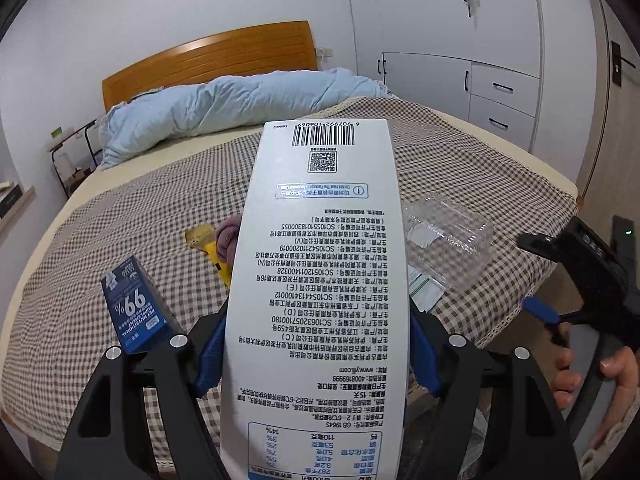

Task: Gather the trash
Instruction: 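Close the left tool on the milk carton while the right tool grasps the clear clamshell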

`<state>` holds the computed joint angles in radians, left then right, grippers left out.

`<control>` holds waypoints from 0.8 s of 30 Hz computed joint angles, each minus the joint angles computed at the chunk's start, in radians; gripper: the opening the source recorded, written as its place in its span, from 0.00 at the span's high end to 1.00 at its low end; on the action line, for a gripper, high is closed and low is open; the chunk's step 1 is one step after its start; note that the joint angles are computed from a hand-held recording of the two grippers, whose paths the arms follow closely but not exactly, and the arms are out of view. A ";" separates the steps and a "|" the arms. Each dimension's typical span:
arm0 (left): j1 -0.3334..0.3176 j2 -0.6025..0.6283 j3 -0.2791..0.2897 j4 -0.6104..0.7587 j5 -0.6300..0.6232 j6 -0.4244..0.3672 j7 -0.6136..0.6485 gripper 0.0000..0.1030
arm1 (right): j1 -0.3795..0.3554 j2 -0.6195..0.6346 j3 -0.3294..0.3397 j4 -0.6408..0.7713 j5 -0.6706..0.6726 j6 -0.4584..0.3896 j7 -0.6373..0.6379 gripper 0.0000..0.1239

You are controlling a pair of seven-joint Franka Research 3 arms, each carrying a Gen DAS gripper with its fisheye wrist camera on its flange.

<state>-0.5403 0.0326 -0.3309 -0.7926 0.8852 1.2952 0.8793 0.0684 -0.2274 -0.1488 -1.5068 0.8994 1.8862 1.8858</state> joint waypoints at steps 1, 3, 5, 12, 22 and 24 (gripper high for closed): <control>0.006 -0.014 0.005 -0.020 -0.014 0.011 -0.008 0.31 | 0.006 -0.003 0.004 -0.011 0.022 0.016 0.005 0.23; 0.026 -0.039 0.005 -0.055 -0.038 0.033 -0.019 0.31 | 0.018 -0.008 0.023 -0.034 0.039 0.064 0.042 0.23; 0.046 -0.057 -0.003 -0.078 -0.053 0.050 -0.025 0.31 | 0.023 -0.006 0.037 -0.050 0.032 0.107 0.107 0.23; 0.107 -0.098 -0.031 -0.124 -0.078 0.095 -0.027 0.31 | 0.063 0.038 0.048 -0.028 0.068 0.181 0.154 0.39; 0.168 -0.131 -0.056 -0.167 -0.132 0.134 -0.045 0.31 | 0.057 0.078 0.078 0.022 -0.012 0.211 0.347 0.42; 0.176 -0.142 -0.056 -0.179 -0.140 0.143 -0.044 0.31 | 0.052 0.088 0.075 0.039 -0.019 0.205 0.360 0.42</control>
<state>-0.3642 -0.1097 -0.3866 -0.9719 0.7453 1.4384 0.8351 0.1206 -0.1397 -0.0743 -1.4677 0.8808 2.0910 2.2455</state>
